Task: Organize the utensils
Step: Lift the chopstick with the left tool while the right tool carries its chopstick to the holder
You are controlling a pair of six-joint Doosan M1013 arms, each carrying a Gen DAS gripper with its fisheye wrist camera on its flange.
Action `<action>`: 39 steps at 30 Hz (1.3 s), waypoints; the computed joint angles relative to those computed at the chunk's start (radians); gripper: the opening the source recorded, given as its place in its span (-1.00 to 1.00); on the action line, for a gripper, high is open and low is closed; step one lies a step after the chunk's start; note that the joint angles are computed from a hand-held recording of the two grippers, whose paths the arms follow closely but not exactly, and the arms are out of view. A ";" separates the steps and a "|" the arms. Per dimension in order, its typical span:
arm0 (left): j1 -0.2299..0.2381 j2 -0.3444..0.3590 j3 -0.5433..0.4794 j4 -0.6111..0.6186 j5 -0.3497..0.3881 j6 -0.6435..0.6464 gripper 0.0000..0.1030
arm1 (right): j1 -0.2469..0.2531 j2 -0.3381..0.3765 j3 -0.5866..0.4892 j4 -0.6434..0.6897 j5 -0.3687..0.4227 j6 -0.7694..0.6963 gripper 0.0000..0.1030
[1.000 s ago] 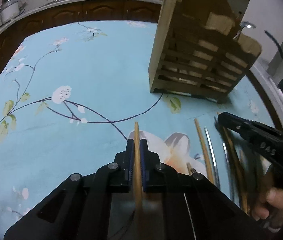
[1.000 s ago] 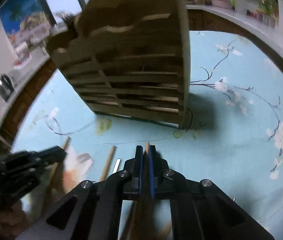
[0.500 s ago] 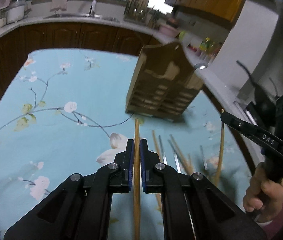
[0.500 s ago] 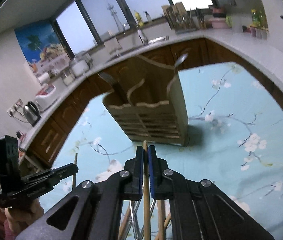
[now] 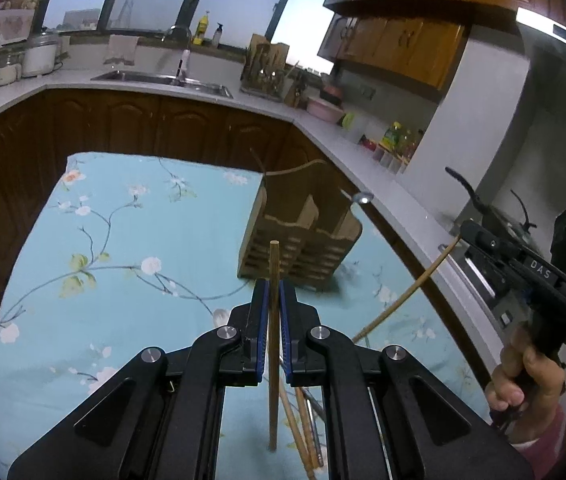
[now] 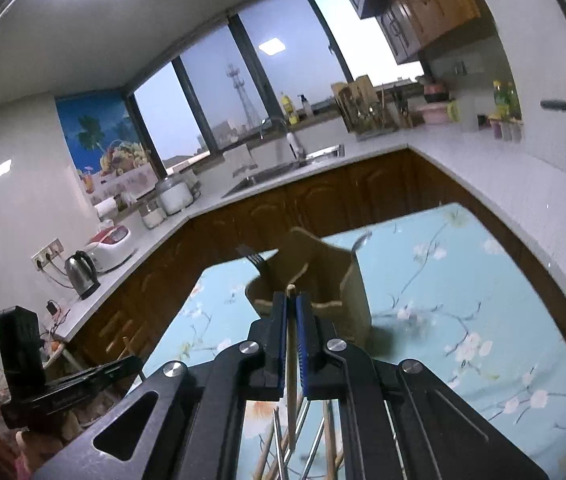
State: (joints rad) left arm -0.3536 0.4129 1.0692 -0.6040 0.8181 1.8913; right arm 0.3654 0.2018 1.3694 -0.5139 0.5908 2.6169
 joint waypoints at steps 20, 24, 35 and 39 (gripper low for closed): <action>0.005 0.018 -0.080 -0.051 -0.065 0.006 -0.91 | -0.012 0.006 -0.034 -0.093 -0.020 0.068 -0.91; 0.002 0.035 -0.125 -0.061 -0.082 0.010 -0.91 | -0.021 0.011 -0.055 -0.120 -0.023 0.077 -0.91; -0.011 0.128 -0.306 -0.033 -0.121 -0.043 -0.91 | -0.050 0.042 -0.132 -0.219 -0.018 0.125 -0.91; -0.018 0.168 -0.377 -0.003 -0.143 -0.104 -0.91 | -0.061 0.061 -0.159 -0.255 -0.017 0.151 -0.91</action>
State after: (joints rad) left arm -0.3719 0.5810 0.6921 -0.6073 0.6755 1.7874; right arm 0.3041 0.2626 1.2102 -0.7686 0.5740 2.7679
